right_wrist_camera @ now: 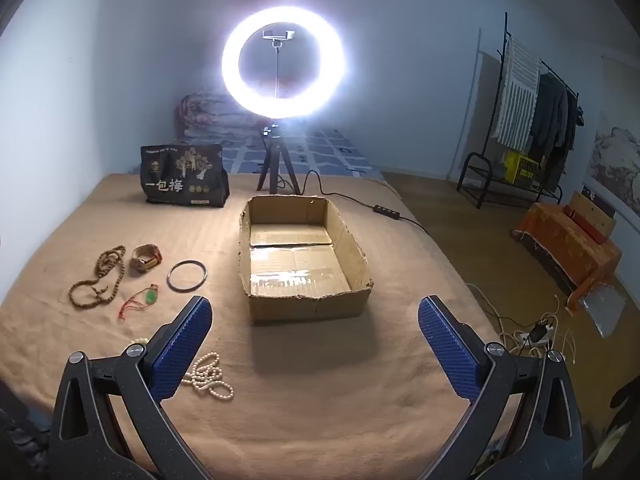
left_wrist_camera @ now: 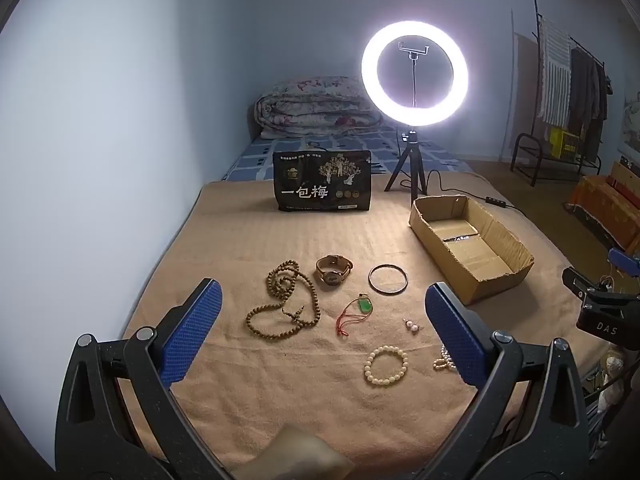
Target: Organize jewelry
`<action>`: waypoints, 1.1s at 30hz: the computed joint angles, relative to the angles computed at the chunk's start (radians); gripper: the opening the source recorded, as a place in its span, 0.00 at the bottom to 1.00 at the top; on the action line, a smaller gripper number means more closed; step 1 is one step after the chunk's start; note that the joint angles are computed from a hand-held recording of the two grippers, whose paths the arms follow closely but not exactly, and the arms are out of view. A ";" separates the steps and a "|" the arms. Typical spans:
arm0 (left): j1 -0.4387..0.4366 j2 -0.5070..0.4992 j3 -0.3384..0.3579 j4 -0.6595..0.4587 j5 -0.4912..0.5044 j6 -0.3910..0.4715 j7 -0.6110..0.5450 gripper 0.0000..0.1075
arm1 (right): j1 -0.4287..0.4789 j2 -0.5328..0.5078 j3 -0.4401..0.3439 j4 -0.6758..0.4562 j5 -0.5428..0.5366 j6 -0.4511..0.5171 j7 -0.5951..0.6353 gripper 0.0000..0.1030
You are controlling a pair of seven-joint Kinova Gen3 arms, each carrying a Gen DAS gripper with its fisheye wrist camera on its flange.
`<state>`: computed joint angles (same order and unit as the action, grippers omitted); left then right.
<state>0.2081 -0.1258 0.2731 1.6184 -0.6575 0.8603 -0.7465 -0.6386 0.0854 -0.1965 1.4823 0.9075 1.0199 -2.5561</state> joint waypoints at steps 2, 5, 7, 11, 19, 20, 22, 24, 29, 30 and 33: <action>-0.001 0.000 0.003 0.002 -0.008 -0.001 0.007 0.96 | 0.002 0.005 0.002 -0.019 -0.019 0.016 0.024 0.99; -0.001 0.005 0.002 -0.001 -0.012 0.002 0.011 0.96 | 0.008 0.004 0.002 -0.022 -0.013 0.011 0.018 1.00; -0.001 0.001 0.003 0.006 -0.020 -0.007 0.017 0.96 | -0.001 0.001 0.003 -0.008 -0.006 0.013 0.000 1.00; 0.005 0.000 0.007 -0.025 -0.012 0.023 0.003 0.96 | 0.010 -0.003 0.006 -0.003 -0.015 0.002 0.004 1.00; 0.005 -0.001 0.010 -0.028 -0.014 0.020 0.011 0.96 | 0.006 0.005 0.004 -0.011 -0.010 0.013 -0.007 1.00; 0.005 0.002 0.011 -0.030 -0.017 0.021 0.013 0.96 | 0.004 0.005 0.004 -0.010 -0.007 0.014 -0.010 1.00; 0.005 -0.001 0.007 -0.022 -0.017 0.011 0.016 0.96 | 0.005 0.004 0.005 -0.009 -0.010 0.013 -0.009 1.00; 0.004 -0.002 0.008 -0.021 -0.018 0.010 0.018 0.96 | 0.005 0.004 0.006 -0.009 -0.010 0.013 -0.008 1.00; 0.001 -0.003 0.008 -0.019 -0.016 0.006 0.018 0.96 | 0.004 0.004 0.005 -0.011 -0.013 0.018 -0.010 1.00; 0.001 -0.002 0.008 -0.022 -0.015 0.008 0.016 0.96 | 0.005 0.004 0.006 -0.011 -0.014 0.017 -0.008 0.99; 0.000 -0.004 0.009 -0.017 -0.015 0.005 0.018 0.96 | 0.008 0.005 0.006 -0.014 -0.022 0.017 -0.003 1.00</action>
<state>0.2080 -0.1302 0.2820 1.6013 -0.6729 0.8650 -0.7281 -0.6306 0.0902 -0.1902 1.4684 0.8854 1.0365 -2.5593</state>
